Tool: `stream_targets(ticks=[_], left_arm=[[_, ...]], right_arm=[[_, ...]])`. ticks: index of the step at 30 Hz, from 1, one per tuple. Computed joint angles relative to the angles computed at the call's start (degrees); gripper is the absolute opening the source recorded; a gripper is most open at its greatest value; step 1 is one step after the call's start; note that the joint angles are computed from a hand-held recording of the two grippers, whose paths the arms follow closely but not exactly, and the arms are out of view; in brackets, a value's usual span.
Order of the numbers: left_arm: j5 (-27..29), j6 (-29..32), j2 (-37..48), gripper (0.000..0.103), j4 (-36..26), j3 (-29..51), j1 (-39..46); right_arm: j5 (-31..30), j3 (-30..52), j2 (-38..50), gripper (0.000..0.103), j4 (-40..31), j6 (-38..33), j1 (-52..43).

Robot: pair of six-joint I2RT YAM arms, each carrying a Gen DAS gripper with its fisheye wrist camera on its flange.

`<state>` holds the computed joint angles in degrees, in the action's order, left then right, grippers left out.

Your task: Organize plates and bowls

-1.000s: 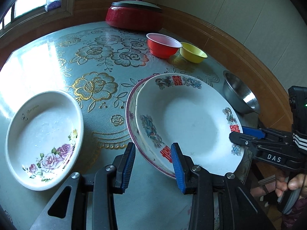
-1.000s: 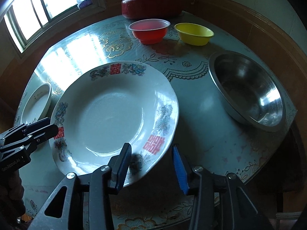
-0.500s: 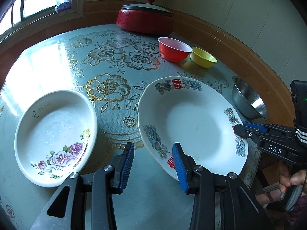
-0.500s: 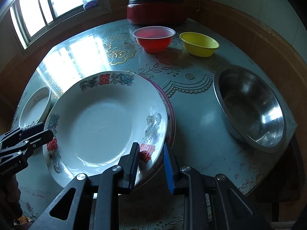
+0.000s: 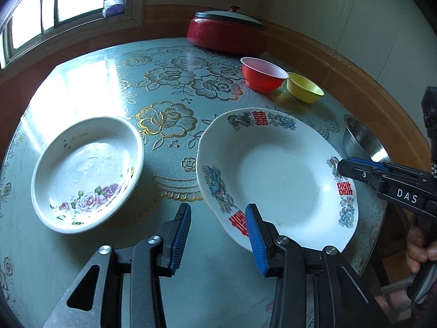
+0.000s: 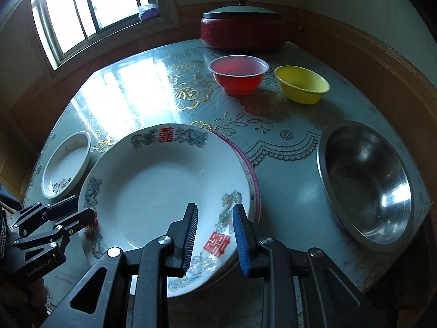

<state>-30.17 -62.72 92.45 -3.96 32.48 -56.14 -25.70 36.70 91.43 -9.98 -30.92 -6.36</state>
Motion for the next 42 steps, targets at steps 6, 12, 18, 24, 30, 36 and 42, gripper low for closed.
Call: stream_targets(ticks=[6,12,18,24,30,36,42], left_arm=[[-3.4,-7.3,1.1,0.042,-4.7,2.2,-4.0],[-6.4,-14.2,-0.5,0.042,-8.0,1.5,-7.8],[-8.8,-18.2,-4.5,0.042,-9.4,-1.6,-10.4],[-9.6,-20.4,-10.0,0.043,-10.3,-6.5,-12.2],[-8.8,-19.2,-15.8,0.045,-9.5,-11.5,-12.3],[-7.1,-16.5,-21.1,0.045,-7.2,-16.5,-11.0],[-5.6,-13.0,-25.5,0.045,-5.9,-19.4,-8.7]], right_arm=[[-5.1,3.0,3.6,0.026,-3.5,-3.3,0.8],[-7.4,5.3,4.7,0.026,-6.6,-3.5,4.8],[-7.5,3.3,2.0,0.026,-6.3,-2.5,9.4],[-6.9,1.5,-0.3,0.029,-5.0,3.2,13.3],[-5.7,0.3,-1.1,0.031,-3.6,9.5,17.7],[-4.0,-0.7,-0.2,0.032,-2.5,11.5,19.7],[-3.1,-1.9,-2.3,0.032,-1.9,14.5,17.4]])
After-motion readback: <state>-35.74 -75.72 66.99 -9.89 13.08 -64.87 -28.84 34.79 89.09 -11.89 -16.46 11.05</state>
